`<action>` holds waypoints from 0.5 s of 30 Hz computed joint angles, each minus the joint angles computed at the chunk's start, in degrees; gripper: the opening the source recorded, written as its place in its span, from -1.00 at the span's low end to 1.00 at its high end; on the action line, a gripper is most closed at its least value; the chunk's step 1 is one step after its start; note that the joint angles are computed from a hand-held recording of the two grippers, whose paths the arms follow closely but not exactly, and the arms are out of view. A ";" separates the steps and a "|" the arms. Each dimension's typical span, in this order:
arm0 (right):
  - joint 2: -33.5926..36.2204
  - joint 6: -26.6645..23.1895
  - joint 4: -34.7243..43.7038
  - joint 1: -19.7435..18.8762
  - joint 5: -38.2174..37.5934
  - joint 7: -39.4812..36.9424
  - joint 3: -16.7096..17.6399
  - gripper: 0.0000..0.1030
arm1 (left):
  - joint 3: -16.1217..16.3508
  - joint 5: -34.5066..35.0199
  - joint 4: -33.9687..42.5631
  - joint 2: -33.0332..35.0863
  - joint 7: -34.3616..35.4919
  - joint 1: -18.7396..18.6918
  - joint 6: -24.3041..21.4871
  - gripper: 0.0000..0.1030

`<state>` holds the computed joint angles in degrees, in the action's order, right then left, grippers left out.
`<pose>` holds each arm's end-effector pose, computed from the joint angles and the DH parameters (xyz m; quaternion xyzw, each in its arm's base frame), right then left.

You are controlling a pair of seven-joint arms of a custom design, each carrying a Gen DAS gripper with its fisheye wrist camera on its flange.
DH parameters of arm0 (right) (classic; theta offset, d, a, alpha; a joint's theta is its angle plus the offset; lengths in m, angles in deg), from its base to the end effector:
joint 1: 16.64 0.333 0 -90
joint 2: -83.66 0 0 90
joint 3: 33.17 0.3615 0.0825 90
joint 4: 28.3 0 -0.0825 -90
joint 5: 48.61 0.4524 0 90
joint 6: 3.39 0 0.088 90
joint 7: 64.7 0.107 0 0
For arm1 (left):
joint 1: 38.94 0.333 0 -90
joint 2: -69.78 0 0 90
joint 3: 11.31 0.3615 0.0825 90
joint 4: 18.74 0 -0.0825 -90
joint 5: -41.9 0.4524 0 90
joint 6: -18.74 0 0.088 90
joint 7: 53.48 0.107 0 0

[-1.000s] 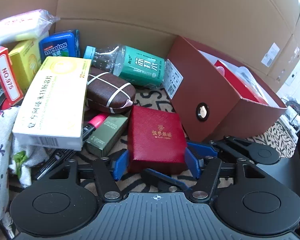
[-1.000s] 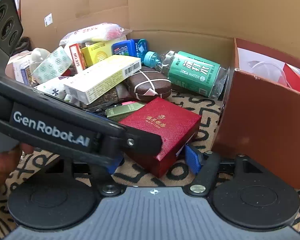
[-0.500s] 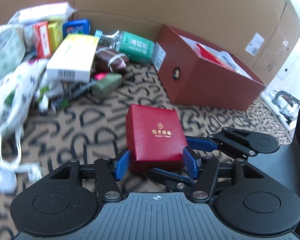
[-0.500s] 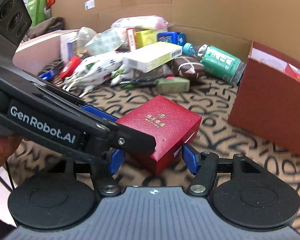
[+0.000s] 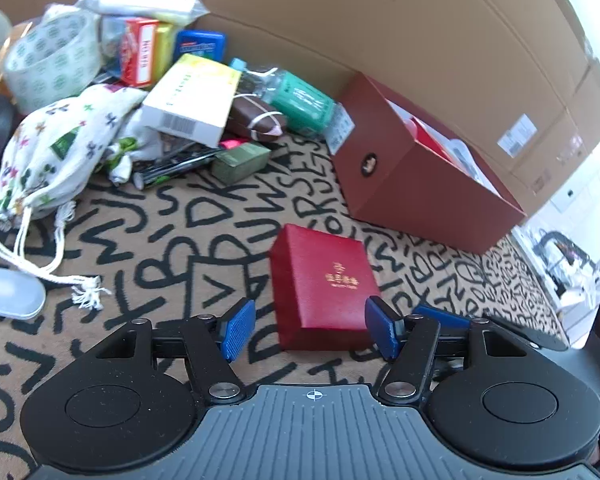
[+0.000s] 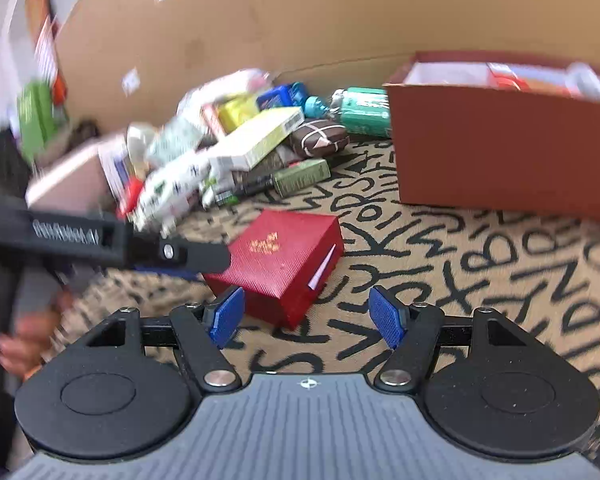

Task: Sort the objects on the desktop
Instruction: 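Lower the left gripper onto the small red jewelry box and close on it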

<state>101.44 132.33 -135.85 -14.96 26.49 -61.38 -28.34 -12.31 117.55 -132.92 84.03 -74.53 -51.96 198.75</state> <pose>0.7112 0.0885 0.3765 -0.7935 0.3763 -0.0272 0.4775 0.6315 -0.2449 0.3975 -0.7444 0.5066 -0.4087 0.1491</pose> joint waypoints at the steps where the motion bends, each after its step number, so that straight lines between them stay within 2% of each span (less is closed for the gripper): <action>1: 0.31 -0.47 0.46 0.00 -0.42 1.41 -0.10 0.42 | 0.05 -0.23 -0.02 0.11 -0.25 0.14 0.34 0.40; 4: 0.77 0.23 1.06 0.33 -1.30 2.64 0.02 0.42 | 1.08 0.30 1.08 1.35 -1.06 0.06 3.37 0.37; 6: 0.58 1.15 0.80 0.65 -1.67 1.24 0.32 0.42 | 0.70 -2.15 1.62 2.21 2.25 0.60 4.62 0.37; 8: 0.35 1.12 0.48 0.79 -2.12 -0.85 0.54 0.42 | -1.97 -7.10 1.64 2.75 8.69 2.78 4.31 0.38; 11: -0.08 3.04 -0.23 1.58 -1.91 -3.52 0.93 0.55 | -6.22 -13.52 1.97 3.64 17.42 6.14 3.47 0.42; 15: 0.33 4.80 0.00 2.58 -1.31 -4.04 1.36 0.60 | -8.41 -18.76 2.79 4.46 24.60 7.41 1.92 0.47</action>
